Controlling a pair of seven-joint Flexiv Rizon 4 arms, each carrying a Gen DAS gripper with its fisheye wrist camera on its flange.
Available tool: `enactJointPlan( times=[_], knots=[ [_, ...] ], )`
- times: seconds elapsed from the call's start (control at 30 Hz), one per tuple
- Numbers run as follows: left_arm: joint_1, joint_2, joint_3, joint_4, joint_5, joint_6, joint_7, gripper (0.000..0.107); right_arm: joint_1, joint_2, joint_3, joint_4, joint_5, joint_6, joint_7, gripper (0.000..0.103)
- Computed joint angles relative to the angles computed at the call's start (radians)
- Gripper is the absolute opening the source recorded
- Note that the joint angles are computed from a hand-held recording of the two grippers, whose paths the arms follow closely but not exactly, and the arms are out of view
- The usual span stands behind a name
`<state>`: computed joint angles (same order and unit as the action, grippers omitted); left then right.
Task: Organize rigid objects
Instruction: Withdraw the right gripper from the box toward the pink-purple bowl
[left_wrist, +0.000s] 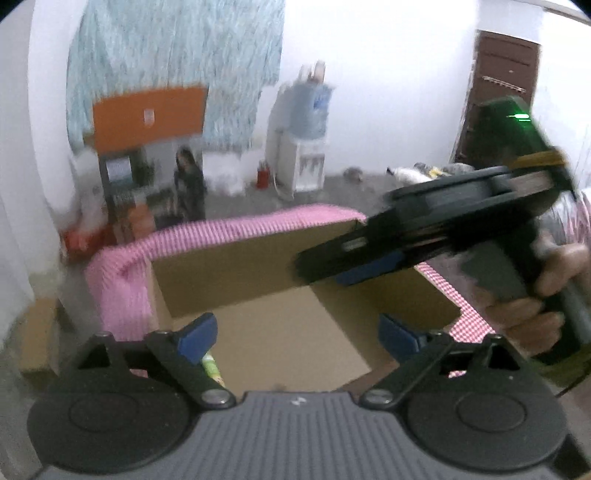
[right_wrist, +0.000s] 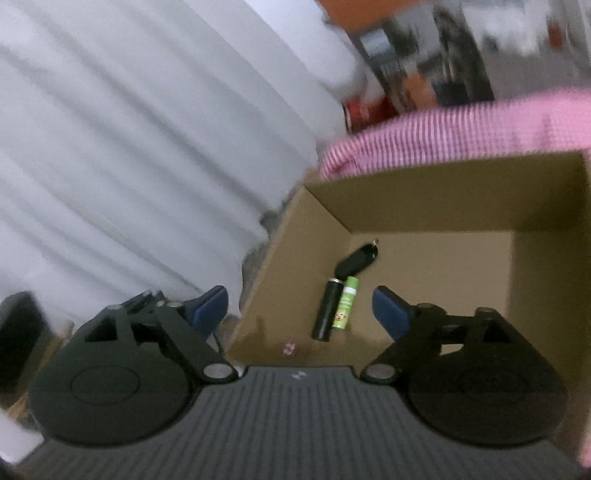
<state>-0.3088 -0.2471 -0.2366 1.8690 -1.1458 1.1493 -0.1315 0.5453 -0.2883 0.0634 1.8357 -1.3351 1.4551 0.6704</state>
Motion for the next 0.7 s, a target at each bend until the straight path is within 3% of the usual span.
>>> enactJointPlan(
  times=[0.07,0.17,0.3,0.4,0.5,0.57,0.7],
  knots=[
    [-0.011,0.049,-0.014,0.054,-0.114,0.035,0.112,0.095,0.018,0.084,0.003,0.05,-0.127,-0.072,0.107,0.095],
    [-0.038,0.111,0.015,0.117,-0.212,-0.004,0.174,0.095,0.041,0.182,0.084,0.121,-0.197,-0.253,0.186,0.102],
    [-0.062,0.161,0.066,0.191,-0.202,-0.082,0.123,0.102,0.1,0.239,0.223,0.184,-0.113,-0.545,0.185,0.102],
    [-0.061,0.171,0.09,0.232,-0.133,-0.146,0.041,0.102,0.177,0.207,0.284,0.193,-0.08,-0.76,0.249,0.102],
    [-0.046,0.159,0.103,0.252,-0.001,-0.21,-0.06,0.102,0.284,0.135,0.316,0.147,0.055,-0.984,0.217,0.102],
    [-0.056,0.158,0.093,0.285,-0.028,-0.183,-0.046,0.102,0.354,0.085,0.319,0.097,0.158,-1.119,0.161,0.102],
    [-0.103,0.163,0.067,0.339,-0.14,-0.079,0.059,0.102,0.432,0.025,0.297,0.045,0.276,-1.236,0.078,0.102]
  ],
)
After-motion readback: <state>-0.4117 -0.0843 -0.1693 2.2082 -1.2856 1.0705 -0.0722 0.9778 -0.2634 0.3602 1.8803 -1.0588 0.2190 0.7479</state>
